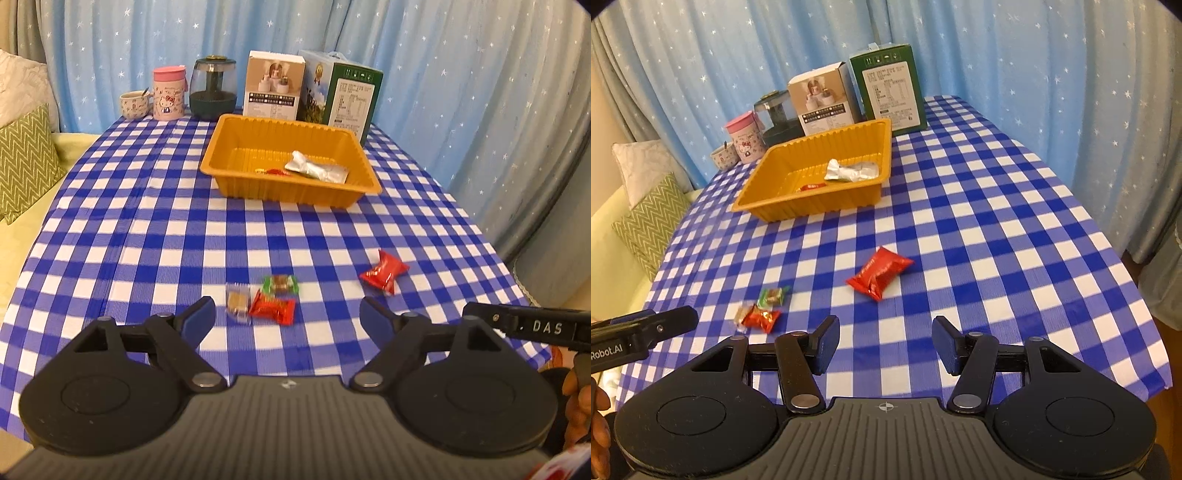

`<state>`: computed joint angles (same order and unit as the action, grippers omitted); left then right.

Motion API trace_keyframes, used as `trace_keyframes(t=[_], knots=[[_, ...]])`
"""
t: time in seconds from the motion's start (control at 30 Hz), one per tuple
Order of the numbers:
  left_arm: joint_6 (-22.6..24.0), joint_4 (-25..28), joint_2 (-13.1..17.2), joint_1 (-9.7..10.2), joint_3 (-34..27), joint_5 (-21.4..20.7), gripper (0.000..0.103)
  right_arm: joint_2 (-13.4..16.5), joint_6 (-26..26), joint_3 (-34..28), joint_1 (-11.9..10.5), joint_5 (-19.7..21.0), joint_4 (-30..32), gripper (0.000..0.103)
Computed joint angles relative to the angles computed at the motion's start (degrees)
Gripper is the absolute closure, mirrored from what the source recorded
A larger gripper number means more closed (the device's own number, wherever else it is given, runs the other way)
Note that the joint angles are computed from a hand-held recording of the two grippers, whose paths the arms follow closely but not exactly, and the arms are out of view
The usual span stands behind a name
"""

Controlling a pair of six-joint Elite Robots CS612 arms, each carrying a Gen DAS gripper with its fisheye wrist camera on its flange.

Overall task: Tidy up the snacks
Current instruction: 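Withdraw both grippers from the tray back over the remaining snacks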

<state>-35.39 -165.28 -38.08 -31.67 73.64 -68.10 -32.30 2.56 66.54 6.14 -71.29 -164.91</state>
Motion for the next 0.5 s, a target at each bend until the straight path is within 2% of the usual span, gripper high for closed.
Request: trace_keyframes(t=[0.5], knots=[[-1.7, 1.7, -0.3, 0.07, 0.9, 0.0, 0.019, -0.2, 0.2, 0.8, -0.3, 0.2, 0.4, 0.047]])
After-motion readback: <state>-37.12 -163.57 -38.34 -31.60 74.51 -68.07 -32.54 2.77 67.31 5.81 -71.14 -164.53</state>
